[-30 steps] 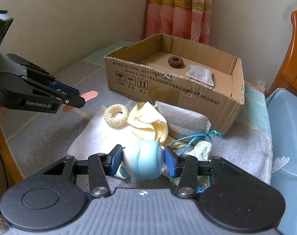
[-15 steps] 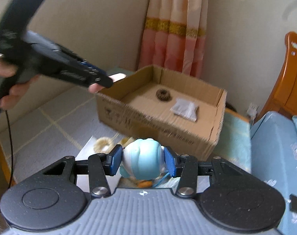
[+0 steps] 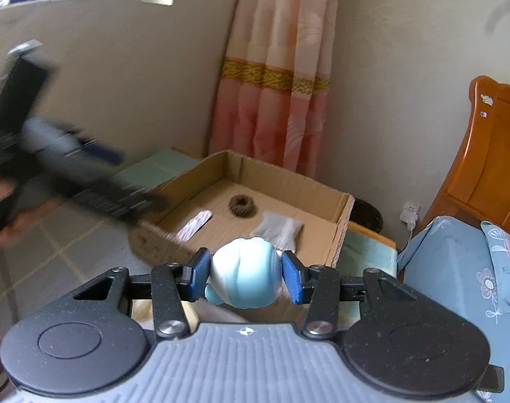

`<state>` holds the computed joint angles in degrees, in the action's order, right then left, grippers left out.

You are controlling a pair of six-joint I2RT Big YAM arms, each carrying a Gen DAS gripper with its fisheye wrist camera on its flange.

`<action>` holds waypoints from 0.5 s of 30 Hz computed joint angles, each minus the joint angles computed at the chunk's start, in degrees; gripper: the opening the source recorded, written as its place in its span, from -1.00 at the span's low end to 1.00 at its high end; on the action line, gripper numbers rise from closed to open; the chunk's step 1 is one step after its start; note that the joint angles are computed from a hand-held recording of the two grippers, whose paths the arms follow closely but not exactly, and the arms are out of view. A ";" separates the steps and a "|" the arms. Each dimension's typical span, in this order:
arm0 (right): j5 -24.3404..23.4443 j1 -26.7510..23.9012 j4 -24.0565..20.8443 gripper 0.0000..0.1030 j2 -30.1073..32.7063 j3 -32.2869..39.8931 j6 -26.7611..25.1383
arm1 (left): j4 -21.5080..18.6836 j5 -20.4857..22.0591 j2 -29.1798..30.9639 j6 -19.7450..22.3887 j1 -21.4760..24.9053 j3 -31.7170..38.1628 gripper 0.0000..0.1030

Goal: Organize soft objects
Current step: 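Carry the nail file and blue toy into the box and release both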

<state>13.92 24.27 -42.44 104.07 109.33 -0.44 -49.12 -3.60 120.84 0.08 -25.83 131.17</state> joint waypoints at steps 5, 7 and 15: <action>-0.13 -1.55 -3.32 0.00 5.50 9.43 -0.44 | 2.11 -0.78 -5.93 -2.15 0.00 -8.84 0.88; -0.31 -2.12 -5.38 0.00 8.17 13.91 -0.09 | 3.25 -0.77 -7.49 -2.04 0.10 -11.31 0.88; -1.82 -3.66 -18.90 0.27 21.66 36.96 3.07 | 3.78 -2.42 -9.24 -2.27 0.20 -14.21 0.88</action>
<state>12.10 20.61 -61.35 125.72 146.29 2.63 -45.33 -6.02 111.61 -2.19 -25.63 116.96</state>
